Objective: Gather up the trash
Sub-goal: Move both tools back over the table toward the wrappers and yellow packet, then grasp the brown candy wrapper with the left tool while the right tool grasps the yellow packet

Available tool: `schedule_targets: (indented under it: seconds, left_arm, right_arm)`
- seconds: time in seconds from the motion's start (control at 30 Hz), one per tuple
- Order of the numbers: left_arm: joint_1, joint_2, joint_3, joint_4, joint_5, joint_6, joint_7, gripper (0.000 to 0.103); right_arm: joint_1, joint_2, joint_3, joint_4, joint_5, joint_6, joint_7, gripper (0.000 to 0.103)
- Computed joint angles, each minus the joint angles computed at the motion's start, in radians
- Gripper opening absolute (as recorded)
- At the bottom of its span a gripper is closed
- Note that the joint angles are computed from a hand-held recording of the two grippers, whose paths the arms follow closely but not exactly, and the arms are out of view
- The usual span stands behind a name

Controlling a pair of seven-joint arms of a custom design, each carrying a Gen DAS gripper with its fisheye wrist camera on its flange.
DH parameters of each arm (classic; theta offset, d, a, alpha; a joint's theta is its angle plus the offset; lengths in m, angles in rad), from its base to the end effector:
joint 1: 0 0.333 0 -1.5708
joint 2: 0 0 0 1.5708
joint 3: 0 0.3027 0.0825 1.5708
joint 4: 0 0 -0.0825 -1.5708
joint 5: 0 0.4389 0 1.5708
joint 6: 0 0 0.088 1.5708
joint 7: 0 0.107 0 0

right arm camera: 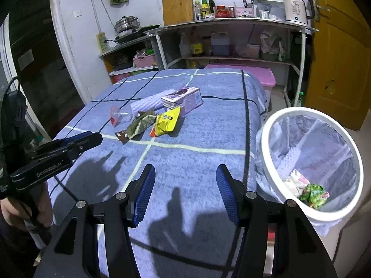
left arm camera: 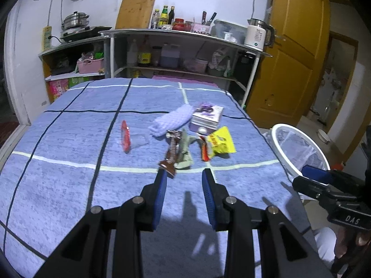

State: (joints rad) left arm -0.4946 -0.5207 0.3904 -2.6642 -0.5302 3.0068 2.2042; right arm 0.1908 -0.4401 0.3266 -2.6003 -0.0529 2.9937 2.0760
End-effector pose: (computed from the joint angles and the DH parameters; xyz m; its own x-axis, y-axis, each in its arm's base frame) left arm 0.4746 -0.0152 0.4326 -0.2682 -0.9511 0.1528 -0.6500 0.0616 -0.7574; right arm 0.4299 0.2506 0.4479 0.1678 -0.9679 -0.1872 -0.7048 0.0150 -0.7092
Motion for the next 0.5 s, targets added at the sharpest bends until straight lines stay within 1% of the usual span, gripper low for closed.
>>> schedule_targets:
  seconds: [0.17,0.27,0.37,0.5]
  left_arm:
    - [-0.022,0.081,0.03,0.066,-0.041,-0.013,0.038,0.033]
    - [-0.015,0.126,0.02,0.101,-0.086,-0.022,0.072,0.033]
    - [-0.009,0.171,0.014,0.143,-0.141,-0.042,0.112,0.033]
    - [0.013,0.222,-0.011,0.193,-0.203,-0.077,0.163,0.033]
  right_arm:
    - [0.013,0.083,-0.022,0.069,0.004,0.002,-0.024,0.056]
    - [0.02,0.144,-0.033,0.121,-0.002,-0.003,-0.028,0.056]
    - [0.044,0.215,-0.061,0.183,0.001,-0.008,-0.037,0.056]
    - [0.073,0.294,-0.096,0.255,-0.008,-0.015,-0.039,0.056]
